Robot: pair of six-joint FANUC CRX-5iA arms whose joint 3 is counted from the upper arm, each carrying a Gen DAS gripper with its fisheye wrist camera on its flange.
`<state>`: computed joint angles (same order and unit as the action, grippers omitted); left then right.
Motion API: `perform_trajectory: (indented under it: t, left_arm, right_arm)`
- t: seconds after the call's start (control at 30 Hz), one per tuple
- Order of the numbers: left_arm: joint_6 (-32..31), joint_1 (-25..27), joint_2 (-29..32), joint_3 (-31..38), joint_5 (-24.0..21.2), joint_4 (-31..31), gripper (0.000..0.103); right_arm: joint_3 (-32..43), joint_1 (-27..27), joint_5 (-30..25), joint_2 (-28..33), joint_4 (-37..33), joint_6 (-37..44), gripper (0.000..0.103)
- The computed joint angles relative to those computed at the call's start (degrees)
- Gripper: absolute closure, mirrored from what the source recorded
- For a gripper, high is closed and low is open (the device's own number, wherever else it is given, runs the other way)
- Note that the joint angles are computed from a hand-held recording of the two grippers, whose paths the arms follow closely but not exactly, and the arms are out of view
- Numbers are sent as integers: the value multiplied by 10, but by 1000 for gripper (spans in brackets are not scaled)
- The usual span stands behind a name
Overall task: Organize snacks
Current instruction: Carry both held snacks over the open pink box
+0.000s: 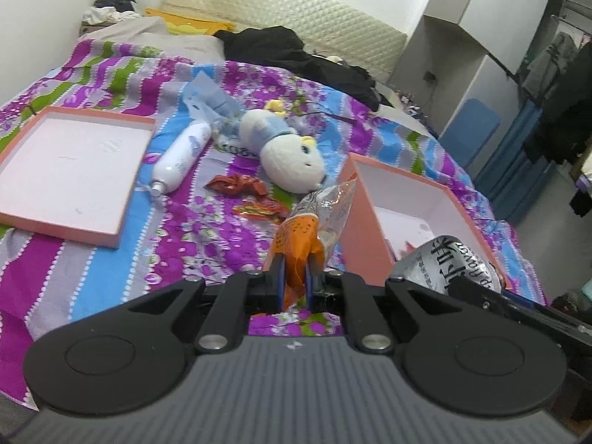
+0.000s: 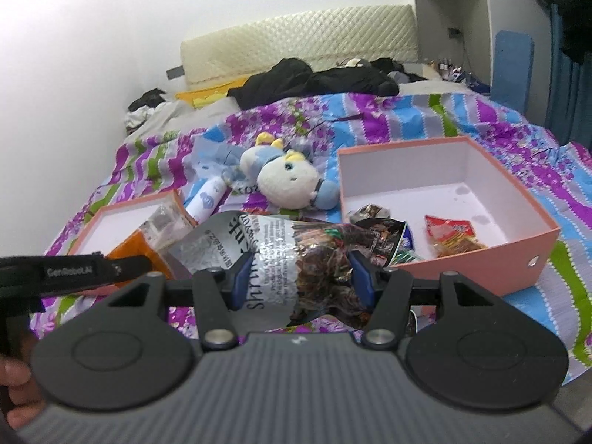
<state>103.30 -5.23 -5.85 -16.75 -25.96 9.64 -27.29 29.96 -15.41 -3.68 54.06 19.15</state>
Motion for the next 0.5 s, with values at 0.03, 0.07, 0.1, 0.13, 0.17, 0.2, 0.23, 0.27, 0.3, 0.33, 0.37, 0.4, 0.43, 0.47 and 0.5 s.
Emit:
perform_trajectory:
  t: [0.03,0.07,0.1,0.13,0.17,0.2,0.23,0.27,0.3,0.33,0.37,0.4,0.43,0.47,0.5]
  left_arm:
    - [-4,-3,1,2,2,4,91]
    - [-14,-6,3,3,6,12,91]
    - [-26,-9,5,4,9,21,91]
    - [-36,-12,9,6,12,31,91]
    - [-48,-15,13,8,15,42,91]
    - [-63,-18,18,10,18,56,91]
    - [-75,-22,23,14,22,67,91]
    - [-91,-25,29,16,27,81,91]
    - [-109,-30,36,19,32,97,91]
    - [-125,-35,42,22,37,111,91]
    - [-131,-39,49,29,39,115,91]
    - [-142,-42,58,35,39,125,91]
    - [-154,-46,67,42,39,134,91]
    - [-168,-50,78,50,38,145,91]
    - [-176,-54,87,58,37,150,91]
  right_arm:
    - [-6,-6,5,-4,19,-17,45]
    - [-12,-14,11,-8,36,-34,45]
    - [-12,-18,11,-10,33,-37,45]
    - [-13,-20,11,-12,34,-43,45]
    - [-16,-28,14,-15,49,-58,45]
    - [-21,-36,17,-17,73,-77,45]
    - [-25,-43,20,-20,96,-95,45]
    - [-28,-52,23,-23,116,-111,45]
    - [-30,-59,26,-25,126,-119,45]
    - [-31,-65,30,-26,134,-123,45]
    - [-31,-71,32,-27,135,-123,45]
    - [-31,-76,34,-29,132,-119,45]
    - [-34,-84,40,-30,141,-125,45]
    - [-35,-95,44,-29,159,-141,45]
    - [-36,-103,47,-28,174,-153,45]
